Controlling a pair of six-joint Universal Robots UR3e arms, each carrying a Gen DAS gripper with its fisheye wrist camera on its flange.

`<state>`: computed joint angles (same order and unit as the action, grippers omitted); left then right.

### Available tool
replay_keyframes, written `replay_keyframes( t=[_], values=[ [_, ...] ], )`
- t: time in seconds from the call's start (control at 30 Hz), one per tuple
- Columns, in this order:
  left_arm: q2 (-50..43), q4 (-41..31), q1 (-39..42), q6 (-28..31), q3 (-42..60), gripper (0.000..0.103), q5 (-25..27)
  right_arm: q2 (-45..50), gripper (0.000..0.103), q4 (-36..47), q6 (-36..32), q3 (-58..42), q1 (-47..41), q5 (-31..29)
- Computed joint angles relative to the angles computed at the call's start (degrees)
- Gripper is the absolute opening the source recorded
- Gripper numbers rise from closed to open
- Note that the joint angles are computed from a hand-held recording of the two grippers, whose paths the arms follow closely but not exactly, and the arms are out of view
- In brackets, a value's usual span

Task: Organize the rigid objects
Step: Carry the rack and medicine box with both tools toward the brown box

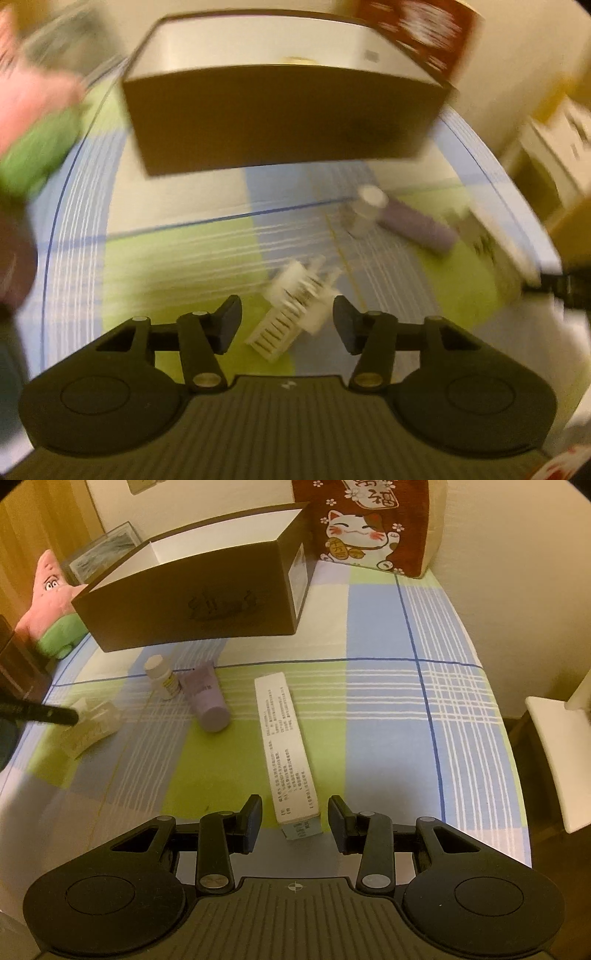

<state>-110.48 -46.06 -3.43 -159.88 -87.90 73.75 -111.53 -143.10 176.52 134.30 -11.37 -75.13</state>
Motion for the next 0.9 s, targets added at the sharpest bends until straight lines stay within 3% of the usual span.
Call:
replay_keyframes(
  t=[0.1, 0.17, 0.23, 0.43, 0.6, 0.67, 0.8, 0.9],
  values=[
    [0.8, 2.0, -1.4, 6.8, -2.2, 0.059, 1.4, 0.4, 0.040, -0.2, 0.5, -0.3, 0.2, -0.2],
    [0.1, 2.3, -1.9, 7.9, -2.1, 0.059, 1.6, 0.7, 0.040, -0.4, 0.8, -0.4, 0.4, -0.3],
    [-1.6, 3.3, -2.5, 5.9, -1.2, 0.057, 2.9, 1.1, 0.040, -0.6, 1.1, -0.8, 0.8, -0.4],
    [-5.3, 0.3, -3.3, -3.9, 3.2, 0.037, 3.3, 1.7, 0.040, -0.8, 1.7, -1.2, 1.7, -1.2],
    [-5.4, -4.8, -2.8, -11.4, 5.5, 0.037, -0.8, 2.1, 0.040, -1.1, 2.2, -1.3, 1.6, -1.5],
    [-5.1, -5.3, -3.3, -12.4, 5.7, 0.037, -1.2, 2.6, 0.040, -1.4, 2.4, -1.5, 1.9, -1.7],
    [-5.8, -2.4, -7.1, -9.2, 6.7, 0.039, 6.7, 3.6, 0.040, -2.3, 2.7, -2.0, 2.5, -2.0],
    [-5.8, -1.3, -8.1, -6.2, 7.0, 0.040, 7.9, 4.8, 0.040, -3.2, 2.6, -2.6, 3.1, -2.2]
  ],
)
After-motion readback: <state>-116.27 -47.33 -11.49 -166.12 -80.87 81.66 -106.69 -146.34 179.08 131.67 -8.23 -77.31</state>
